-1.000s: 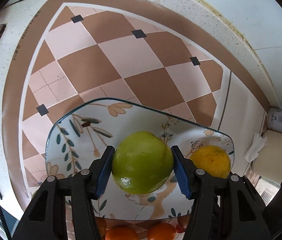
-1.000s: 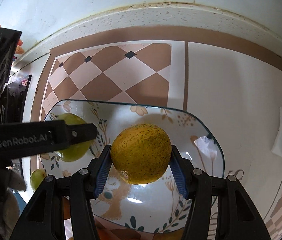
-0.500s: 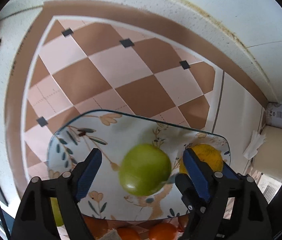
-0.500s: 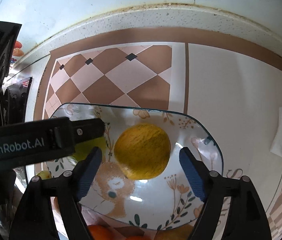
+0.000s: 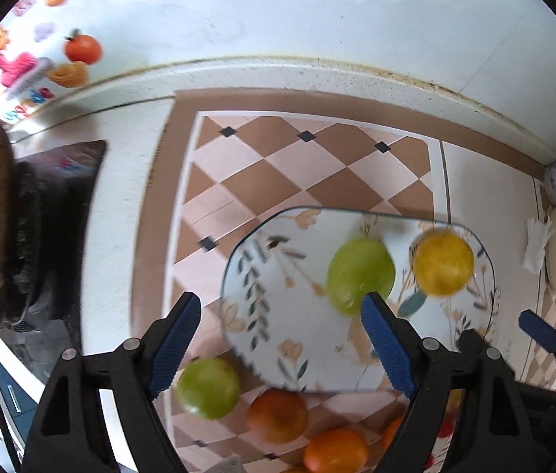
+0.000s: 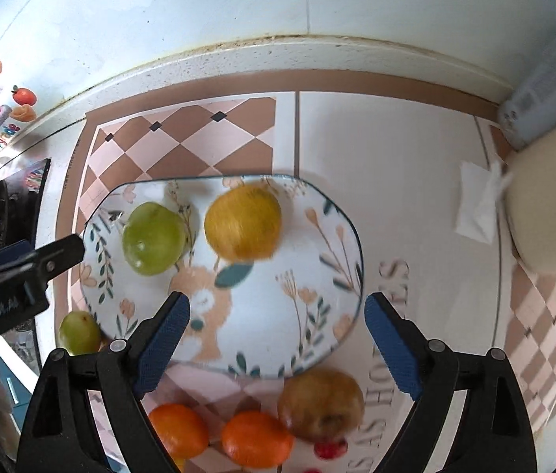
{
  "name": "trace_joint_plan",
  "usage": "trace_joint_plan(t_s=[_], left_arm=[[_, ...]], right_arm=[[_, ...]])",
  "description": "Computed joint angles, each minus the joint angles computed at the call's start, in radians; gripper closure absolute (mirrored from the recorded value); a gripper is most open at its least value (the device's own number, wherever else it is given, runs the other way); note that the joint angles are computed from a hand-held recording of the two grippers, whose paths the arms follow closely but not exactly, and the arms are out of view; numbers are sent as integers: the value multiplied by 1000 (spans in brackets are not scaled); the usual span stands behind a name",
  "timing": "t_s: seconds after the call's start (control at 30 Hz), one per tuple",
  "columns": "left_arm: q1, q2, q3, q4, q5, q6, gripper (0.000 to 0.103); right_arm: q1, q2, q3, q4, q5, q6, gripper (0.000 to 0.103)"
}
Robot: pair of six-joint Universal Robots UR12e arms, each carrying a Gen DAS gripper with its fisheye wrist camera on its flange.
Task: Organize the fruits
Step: 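Withdraw both tools from the plate toward the remaining fruit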
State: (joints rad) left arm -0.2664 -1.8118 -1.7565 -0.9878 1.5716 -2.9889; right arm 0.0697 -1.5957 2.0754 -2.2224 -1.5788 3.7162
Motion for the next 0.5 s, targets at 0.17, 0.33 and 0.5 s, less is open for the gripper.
trace_joint_plan(t_s=[0.17,0.33,0.5], left_arm=[[22,80,-73,62,-13,26,20],[41,155,-129,101,-44,56,20],[53,213,-162,129,-65,94,20]], right_arm=[[42,-55,18,-4,-24,50,10],[85,-85,16,-12,-53,93,10],[124,-140,22,-1,-88,126,10]])
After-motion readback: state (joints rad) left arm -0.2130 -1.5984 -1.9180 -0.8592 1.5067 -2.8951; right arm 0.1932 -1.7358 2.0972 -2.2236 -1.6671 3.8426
